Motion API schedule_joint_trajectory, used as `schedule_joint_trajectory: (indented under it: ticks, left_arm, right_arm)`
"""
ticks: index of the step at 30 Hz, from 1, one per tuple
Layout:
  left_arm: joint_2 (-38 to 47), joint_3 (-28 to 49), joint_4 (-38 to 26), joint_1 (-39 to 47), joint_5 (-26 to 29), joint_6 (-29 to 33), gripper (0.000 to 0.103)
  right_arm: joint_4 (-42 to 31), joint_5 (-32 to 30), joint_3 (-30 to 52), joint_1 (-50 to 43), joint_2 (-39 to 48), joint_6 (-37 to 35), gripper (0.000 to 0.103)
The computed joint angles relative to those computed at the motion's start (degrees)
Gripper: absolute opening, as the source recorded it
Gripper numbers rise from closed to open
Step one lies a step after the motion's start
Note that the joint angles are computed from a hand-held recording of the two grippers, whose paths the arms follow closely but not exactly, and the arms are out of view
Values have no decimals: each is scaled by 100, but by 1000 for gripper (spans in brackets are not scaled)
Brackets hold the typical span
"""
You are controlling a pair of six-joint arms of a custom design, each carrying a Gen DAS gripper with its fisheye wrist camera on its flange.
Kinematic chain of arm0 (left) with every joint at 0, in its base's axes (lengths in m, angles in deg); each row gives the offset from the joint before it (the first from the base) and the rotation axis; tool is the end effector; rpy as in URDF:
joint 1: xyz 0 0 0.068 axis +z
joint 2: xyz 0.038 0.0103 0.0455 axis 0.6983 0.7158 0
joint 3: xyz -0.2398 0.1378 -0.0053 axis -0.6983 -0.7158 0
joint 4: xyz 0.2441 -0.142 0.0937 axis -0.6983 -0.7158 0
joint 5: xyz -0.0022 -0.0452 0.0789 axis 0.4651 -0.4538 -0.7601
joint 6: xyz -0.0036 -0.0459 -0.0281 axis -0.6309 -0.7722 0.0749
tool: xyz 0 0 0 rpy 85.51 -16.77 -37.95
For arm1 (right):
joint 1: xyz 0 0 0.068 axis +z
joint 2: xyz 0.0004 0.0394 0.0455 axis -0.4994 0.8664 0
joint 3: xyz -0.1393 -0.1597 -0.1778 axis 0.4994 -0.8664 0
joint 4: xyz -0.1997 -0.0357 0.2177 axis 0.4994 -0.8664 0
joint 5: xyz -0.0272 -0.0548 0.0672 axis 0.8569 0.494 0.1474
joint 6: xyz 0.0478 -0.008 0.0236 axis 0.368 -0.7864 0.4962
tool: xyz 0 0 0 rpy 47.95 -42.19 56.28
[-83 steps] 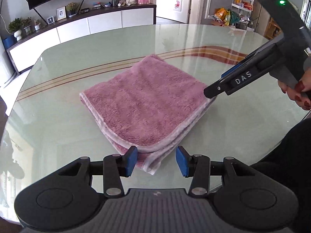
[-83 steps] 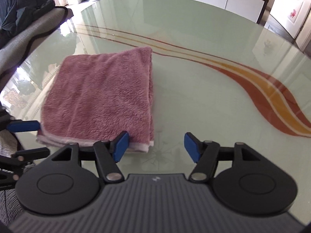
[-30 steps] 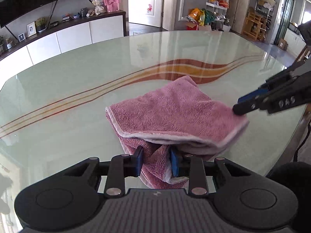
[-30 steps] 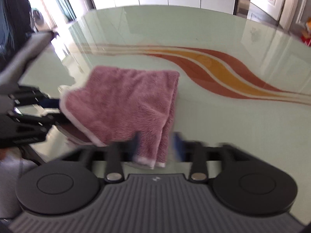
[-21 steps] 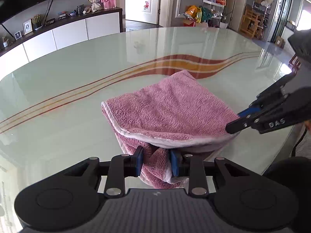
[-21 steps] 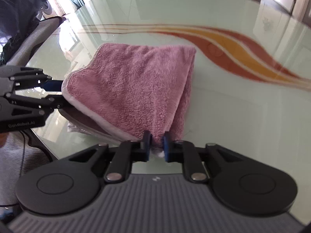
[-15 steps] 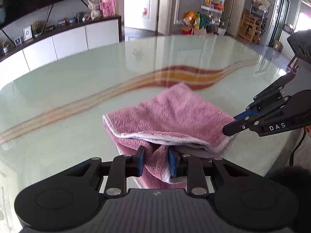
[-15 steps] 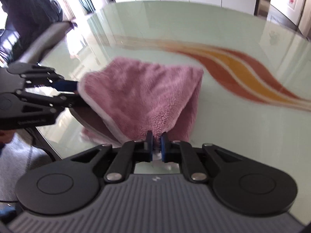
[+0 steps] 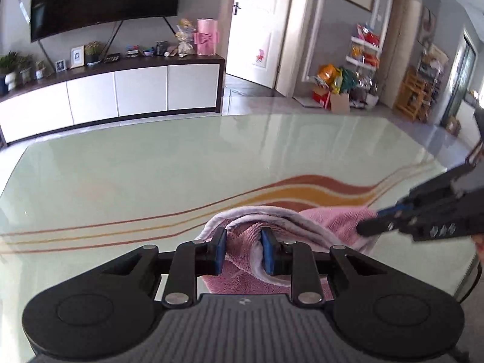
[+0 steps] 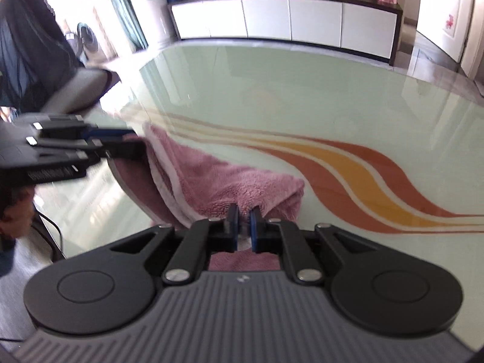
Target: Fold towel
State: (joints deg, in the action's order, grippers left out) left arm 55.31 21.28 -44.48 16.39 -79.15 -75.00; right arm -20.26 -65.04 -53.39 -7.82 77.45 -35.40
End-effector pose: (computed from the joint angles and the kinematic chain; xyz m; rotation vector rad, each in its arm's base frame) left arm 0.2011 -0.1094 0.1877 0.4216 2.2267 -0.4249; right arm 0.1459 0.0628 0.1856 -0.4011 2.4792 0.3127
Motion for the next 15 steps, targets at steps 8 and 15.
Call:
schedule_joint_trajectory:
  ticks: [8,15]
  left_arm:
    - [-1010,-1257,526,-646,-385,-1585,26]
    - [-928,-1483,559,-1139,-558,-1490,25]
  right_arm:
    - [-674,1401,50,1605,75,403,39]
    - [-831,1858,509,2610,-92,612,53]
